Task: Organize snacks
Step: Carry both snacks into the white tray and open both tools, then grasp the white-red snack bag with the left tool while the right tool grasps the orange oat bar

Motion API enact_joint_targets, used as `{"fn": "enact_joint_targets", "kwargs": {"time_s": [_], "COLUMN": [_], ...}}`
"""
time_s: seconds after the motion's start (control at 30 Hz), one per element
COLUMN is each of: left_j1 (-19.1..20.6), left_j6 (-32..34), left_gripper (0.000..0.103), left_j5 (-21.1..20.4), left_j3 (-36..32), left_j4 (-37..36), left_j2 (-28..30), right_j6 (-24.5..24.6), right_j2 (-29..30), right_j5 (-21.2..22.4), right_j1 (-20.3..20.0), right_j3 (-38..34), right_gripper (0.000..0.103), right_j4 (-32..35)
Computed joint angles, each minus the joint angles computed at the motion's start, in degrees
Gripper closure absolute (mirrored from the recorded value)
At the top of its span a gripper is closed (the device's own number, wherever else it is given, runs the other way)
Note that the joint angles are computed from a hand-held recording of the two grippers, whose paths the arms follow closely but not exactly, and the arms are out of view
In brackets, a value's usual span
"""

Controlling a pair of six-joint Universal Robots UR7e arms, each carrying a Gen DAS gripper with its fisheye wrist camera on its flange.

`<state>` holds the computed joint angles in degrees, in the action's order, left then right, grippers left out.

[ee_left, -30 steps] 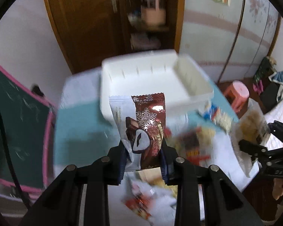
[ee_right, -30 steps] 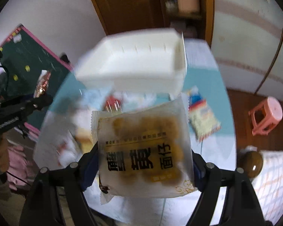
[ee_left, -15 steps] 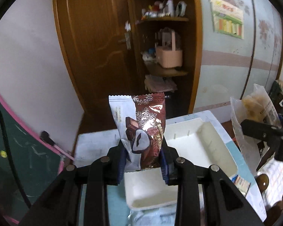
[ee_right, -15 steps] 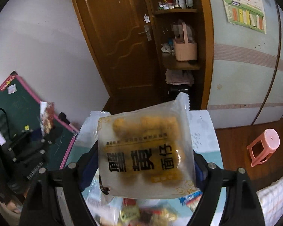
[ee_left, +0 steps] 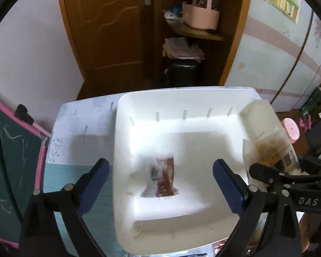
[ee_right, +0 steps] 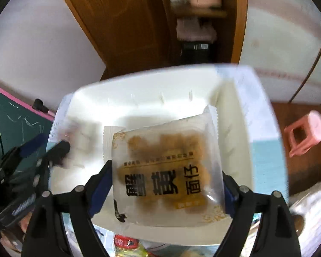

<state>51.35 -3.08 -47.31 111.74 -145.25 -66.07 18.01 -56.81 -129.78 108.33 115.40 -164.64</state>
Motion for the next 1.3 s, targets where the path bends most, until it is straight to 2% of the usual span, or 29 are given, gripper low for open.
{"fn": "enact_joint_targets", "kwargs": {"time_s": [0.1, 0.13, 0.23, 0.37, 0.6, 0.67, 0.83, 0.93, 1.1, 1.3], "left_j1": [-0.3, -0.4, -0.9, -2.7, -9.6, -10.9, -13.8, -15.2, -19.9, -23.7], "left_j6": [-1.0, -1.1, -0.6, -0.2, 3.1, 2.2, -3.7, -7.1, -11.7, -17.0], "left_gripper": [0.006, 0.006, 0.006, 0.006, 0.006, 0.006, 0.006, 0.006, 0.006, 0.006], "left_j5": [0.4, 0.5, -0.1, -0.1, 1.4, 0.4, -3.5, -5.4, -1.9, -3.0], "left_j3": [0.3, 0.4, 2.2, 4.8, 13.9, 15.2, 15.9, 16.9, 20.1, 21.6], "left_j4": [1.3, 1.1, -1.1, -2.9, -8.1, -6.4, 5.5, 10.6, 18.2, 28.9], "left_j2": [-0.3, -0.5, -2.0, -4.7, -12.2, -14.7, -22.4, -27.6, -36.7, -47.0], "right_j6": [-0.8, -2.7, -5.6, -9.2, -11.3, -11.3, -9.4, -5.8, 2.5, 12.1], "right_j2": [0.9, 1.3, 0.8, 0.0, -3.0, -4.1, -6.1, -9.3, -14.1, -17.6], "right_j5": [-2.1, -4.2, -5.4, -7.1, -6.4, -6.7, -7.2, -7.5, -10.5, -10.9], "right_j1": [0.4, 1.2, 3.2, 5.0, 9.3, 10.7, 14.5, 16.9, 21.9, 25.7], "right_j3": [1.5, 2.0, 3.0, 2.7, 7.1, 8.8, 13.3, 15.4, 18.3, 21.8], "right_gripper": [0.013, 0.011, 0.002, 0.0, 0.0, 0.0, 0.0, 0.0, 0.0, 0.0], "right_j4": [-5.2, -8.8, -13.6, -15.6, -20.0, -21.1, -26.1, -21.9, -10.9, -2.5]}}
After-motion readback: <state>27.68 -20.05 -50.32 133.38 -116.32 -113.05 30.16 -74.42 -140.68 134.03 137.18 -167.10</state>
